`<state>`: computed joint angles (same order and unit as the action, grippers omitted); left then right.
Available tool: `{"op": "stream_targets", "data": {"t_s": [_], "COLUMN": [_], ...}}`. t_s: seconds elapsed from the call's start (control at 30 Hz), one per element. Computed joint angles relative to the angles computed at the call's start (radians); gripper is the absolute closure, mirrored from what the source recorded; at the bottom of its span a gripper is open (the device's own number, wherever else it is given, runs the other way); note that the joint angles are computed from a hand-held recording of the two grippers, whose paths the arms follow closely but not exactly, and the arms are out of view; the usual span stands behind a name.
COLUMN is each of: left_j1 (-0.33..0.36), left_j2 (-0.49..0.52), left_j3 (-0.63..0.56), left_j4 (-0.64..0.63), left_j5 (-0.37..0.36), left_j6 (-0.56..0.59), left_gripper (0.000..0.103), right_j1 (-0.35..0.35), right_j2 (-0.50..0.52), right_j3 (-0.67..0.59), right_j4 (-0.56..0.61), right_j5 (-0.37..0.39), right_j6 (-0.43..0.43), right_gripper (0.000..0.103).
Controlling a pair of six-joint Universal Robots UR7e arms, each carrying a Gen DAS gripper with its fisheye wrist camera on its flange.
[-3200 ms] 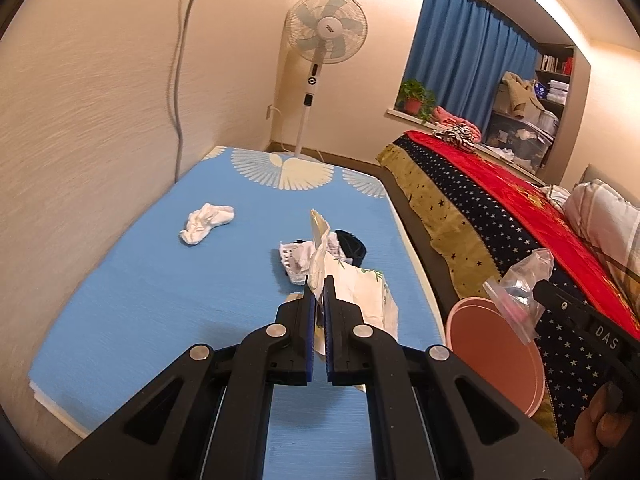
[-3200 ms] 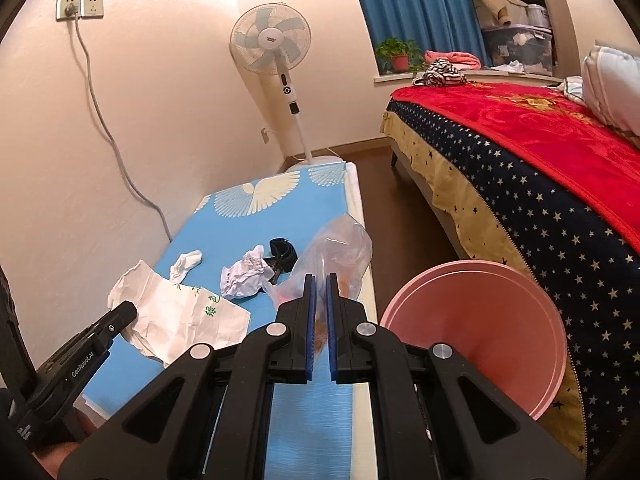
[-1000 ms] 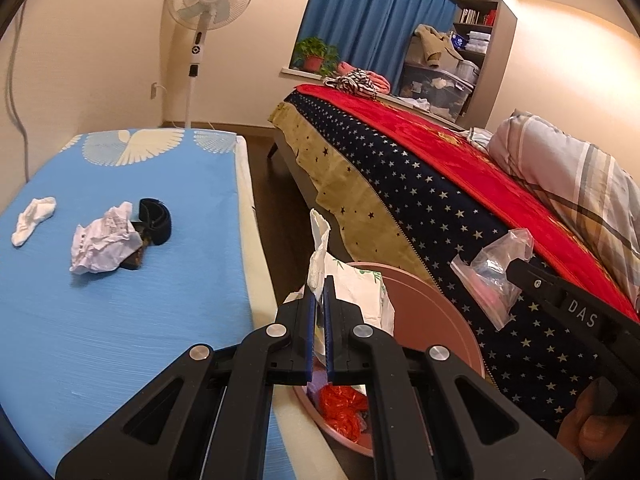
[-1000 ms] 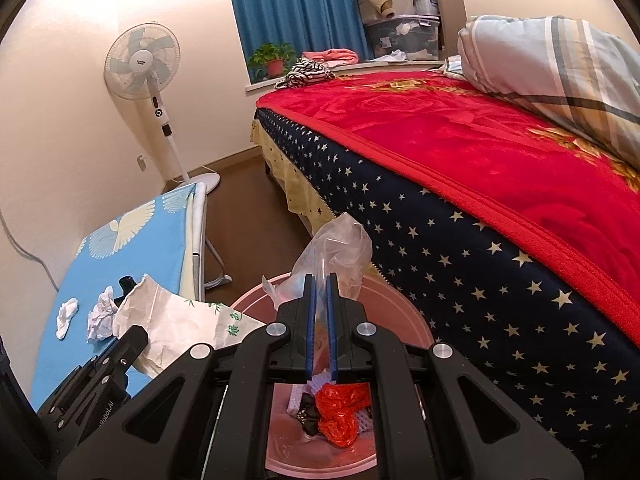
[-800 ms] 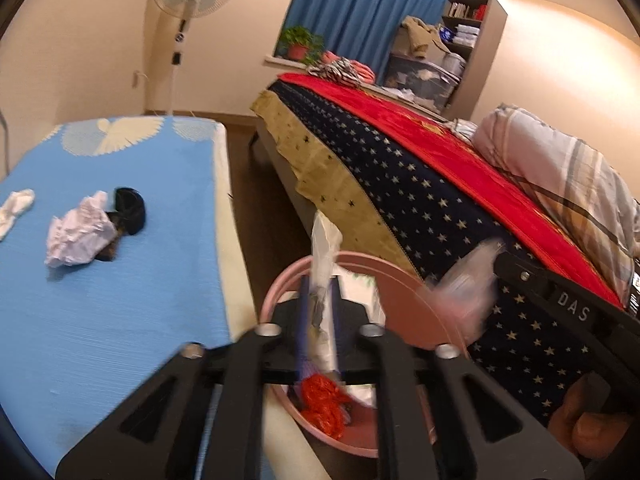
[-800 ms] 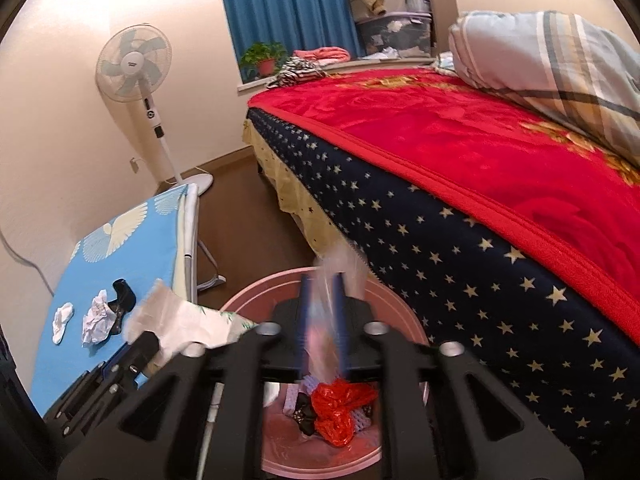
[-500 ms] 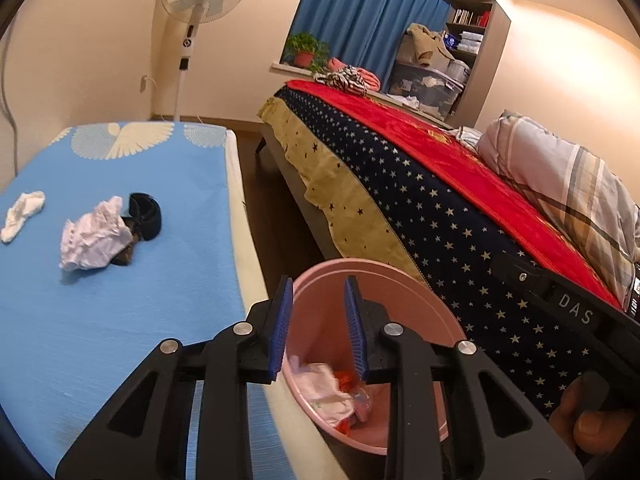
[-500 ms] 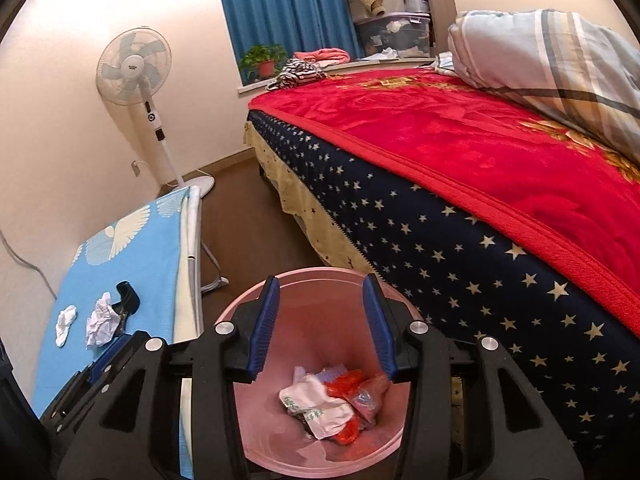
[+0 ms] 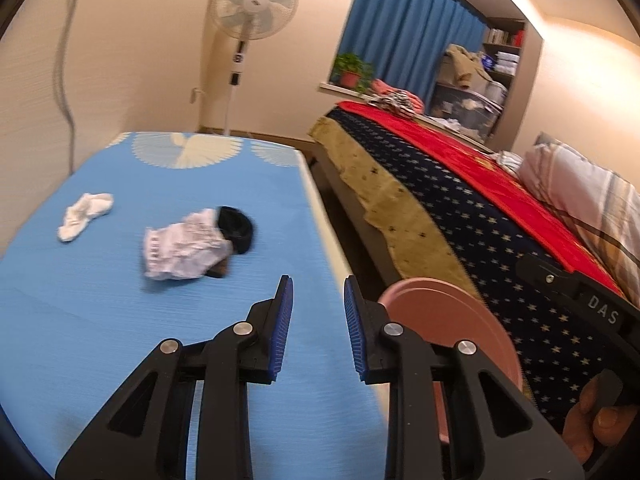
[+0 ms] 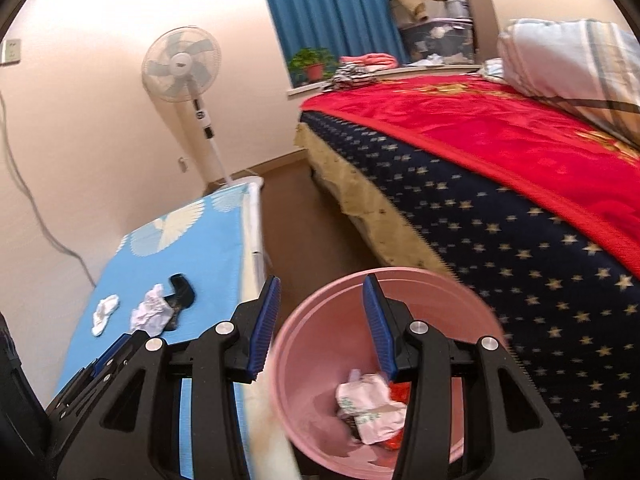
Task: Collect trash
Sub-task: 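Move both open tools back to the trash on the mattress, then grasp the printed crumpled paper with the left tool while the right tool grasps the black strap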
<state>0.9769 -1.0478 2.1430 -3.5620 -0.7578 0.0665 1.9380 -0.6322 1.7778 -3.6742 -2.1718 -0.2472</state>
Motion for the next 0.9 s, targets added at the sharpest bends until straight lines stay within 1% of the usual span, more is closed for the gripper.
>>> {"op": "stream_targets", "data": {"t_s": [0.13,0.27,0.43,0.5,0.57,0.63,0.73,0.9], "left_j1": [0.028,0.062,0.105,0.132,0.15,0.164,0.176,0.201], "left_j2": [-0.021,-0.035,-0.039,-0.043,-0.038,-0.029,-0.009,0.006], "left_j3": [0.001,-0.012,-0.045,-0.068,-0.088,-0.106,-0.134,-0.18], "left_j4": [-0.019,-0.026,0.0,0.047,0.069,0.079,0.094,0.182], "left_j5": [0.03,0.053,0.082,0.07,0.063,0.051,0.04,0.022], "left_j6": [0.005,0.009,-0.001,-0.03,-0.046,-0.045,-0.023,-0.02], "left_gripper": [0.077,0.077,0.077,0.077,0.075,0.07,0.066,0.065], "right_j1": [0.001,0.001,-0.005,-0.007,-0.008,-0.01,-0.014,-0.018], "right_j2": [0.034,0.07,0.115,0.127,0.143,0.158,0.183,0.215], "right_j3": [-0.03,-0.067,-0.121,-0.138,-0.162,-0.186,-0.228,-0.28], "right_j4": [0.025,0.058,0.118,0.145,0.175,0.195,0.235,0.285], "right_j5": [0.056,0.097,0.146,0.153,0.163,0.17,0.182,0.198], "right_j6": [-0.001,-0.001,-0.007,-0.006,-0.013,-0.026,-0.019,-0.024], "right_gripper": [0.06,0.06,0.06,0.06,0.06,0.06,0.06,0.06]}}
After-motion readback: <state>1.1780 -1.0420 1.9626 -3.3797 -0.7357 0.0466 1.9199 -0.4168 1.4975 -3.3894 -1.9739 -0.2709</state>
